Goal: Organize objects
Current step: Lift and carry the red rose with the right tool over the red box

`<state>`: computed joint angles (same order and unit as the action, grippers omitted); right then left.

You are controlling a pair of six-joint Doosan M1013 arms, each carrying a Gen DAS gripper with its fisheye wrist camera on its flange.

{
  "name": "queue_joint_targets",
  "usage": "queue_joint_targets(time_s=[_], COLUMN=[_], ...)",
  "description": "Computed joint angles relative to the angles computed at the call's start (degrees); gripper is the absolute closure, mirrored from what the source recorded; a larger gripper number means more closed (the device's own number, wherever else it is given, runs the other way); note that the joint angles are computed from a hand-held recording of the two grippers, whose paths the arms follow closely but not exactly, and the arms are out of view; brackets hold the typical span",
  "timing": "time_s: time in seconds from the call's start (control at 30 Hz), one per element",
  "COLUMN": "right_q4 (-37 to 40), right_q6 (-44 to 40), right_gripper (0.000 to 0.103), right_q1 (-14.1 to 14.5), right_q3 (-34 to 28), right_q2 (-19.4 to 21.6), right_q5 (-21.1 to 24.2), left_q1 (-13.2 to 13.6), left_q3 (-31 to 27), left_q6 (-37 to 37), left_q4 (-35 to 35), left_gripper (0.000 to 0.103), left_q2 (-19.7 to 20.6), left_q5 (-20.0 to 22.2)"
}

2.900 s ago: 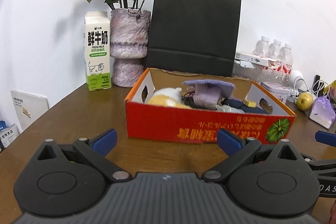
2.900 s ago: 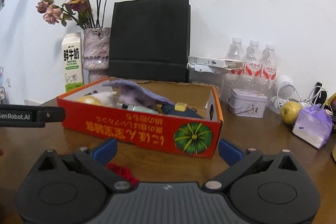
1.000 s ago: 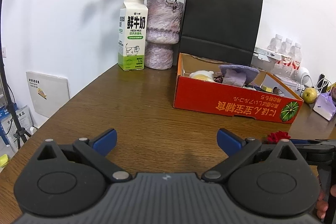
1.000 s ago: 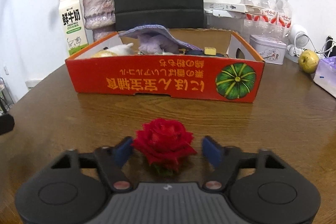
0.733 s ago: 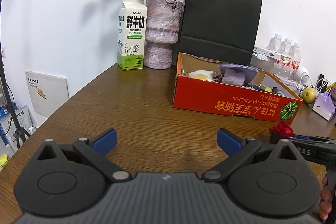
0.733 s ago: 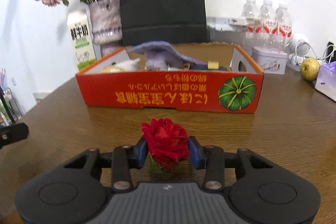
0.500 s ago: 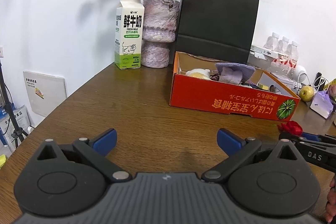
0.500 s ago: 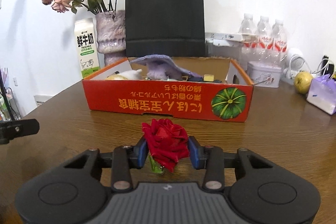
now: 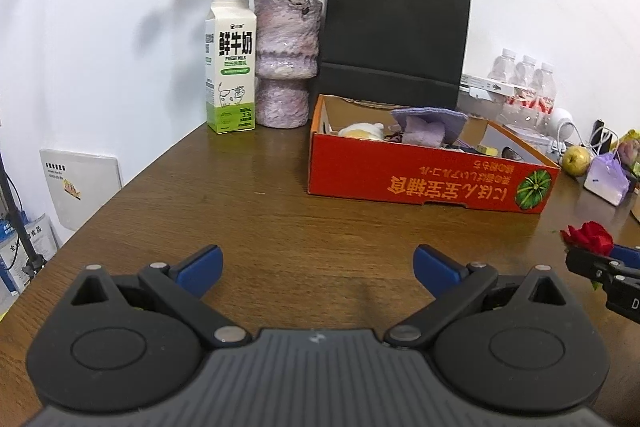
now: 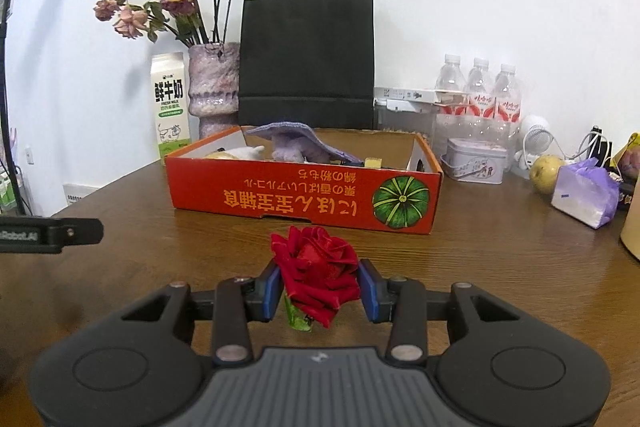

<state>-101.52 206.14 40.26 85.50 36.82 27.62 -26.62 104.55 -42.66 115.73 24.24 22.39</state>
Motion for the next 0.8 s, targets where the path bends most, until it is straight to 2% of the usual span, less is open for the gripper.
queue_joint_targets(time_s=[0.47, 0.8], right_q4=[-7.43, -11.60], right_q6=[7.95, 10.61], right_gripper=[0.064, 0.064], right_q1=[0.35, 0.06], right_q3=[3.29, 2.94], right_q2=[-1.80, -1.90], right_q5=[2.08, 2.81], left_q1=[-2.64, -3.86], left_q3=[1.43, -0.41], left_q6=[-3.78, -1.19], left_q4=[4.40, 0.77], left_gripper=[0.000, 0.000], left_q2=[-0.64, -0.24], left_q5=[3.07, 4.45])
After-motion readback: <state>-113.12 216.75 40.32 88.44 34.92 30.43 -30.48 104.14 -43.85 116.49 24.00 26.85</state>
